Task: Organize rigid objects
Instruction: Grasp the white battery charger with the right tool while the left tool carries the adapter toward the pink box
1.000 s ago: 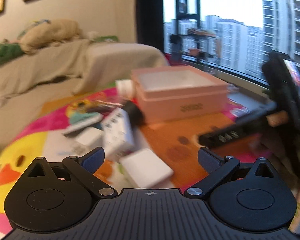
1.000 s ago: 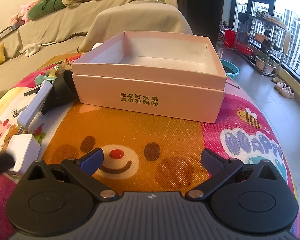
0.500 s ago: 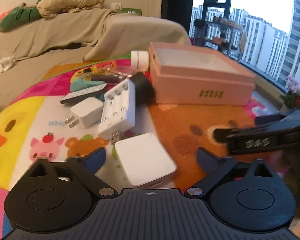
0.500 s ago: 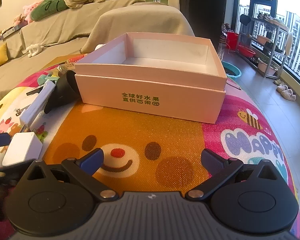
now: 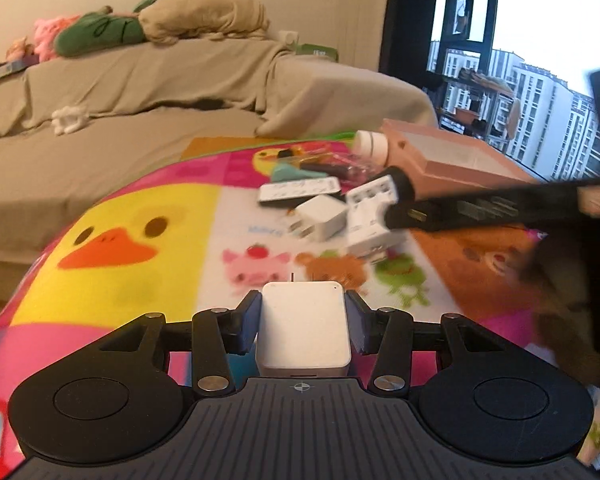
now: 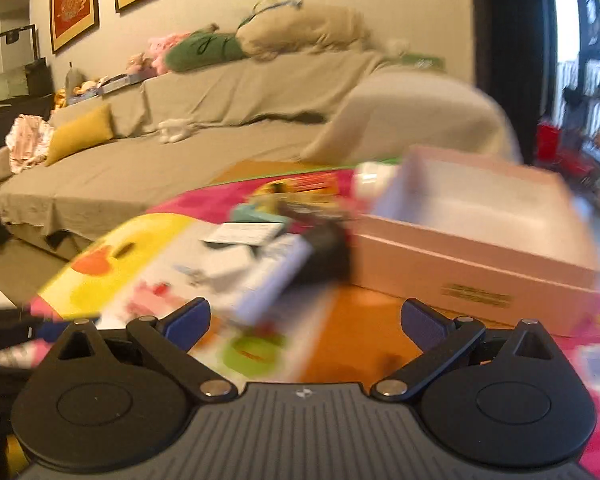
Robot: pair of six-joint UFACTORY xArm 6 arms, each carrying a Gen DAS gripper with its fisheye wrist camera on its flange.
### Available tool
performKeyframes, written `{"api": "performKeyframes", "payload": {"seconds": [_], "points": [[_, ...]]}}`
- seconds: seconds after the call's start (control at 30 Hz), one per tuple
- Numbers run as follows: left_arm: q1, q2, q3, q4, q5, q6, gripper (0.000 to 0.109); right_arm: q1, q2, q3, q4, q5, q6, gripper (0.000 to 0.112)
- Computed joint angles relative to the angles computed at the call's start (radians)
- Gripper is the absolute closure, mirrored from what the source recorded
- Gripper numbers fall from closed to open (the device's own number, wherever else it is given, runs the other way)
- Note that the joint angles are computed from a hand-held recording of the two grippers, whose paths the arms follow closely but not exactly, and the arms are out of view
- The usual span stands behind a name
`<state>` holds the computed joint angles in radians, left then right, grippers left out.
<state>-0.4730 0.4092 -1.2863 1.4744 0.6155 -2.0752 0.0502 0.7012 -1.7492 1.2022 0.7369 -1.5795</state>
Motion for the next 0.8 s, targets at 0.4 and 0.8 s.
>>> {"api": "performKeyframes", "payload": {"seconds": [0.4,0.8], "points": [[0.024,-0.008,0.040,0.072,-0.069,-0.107,0.057,0.030,-0.066,0.112,0.154,-0.172,-0.259,0.025],[0.001,-0.002,0.043,0.083,-0.028,-0.144,0.056,0.100,0.012,0.041,-0.118,-0.081,0.121,0.023]]}}
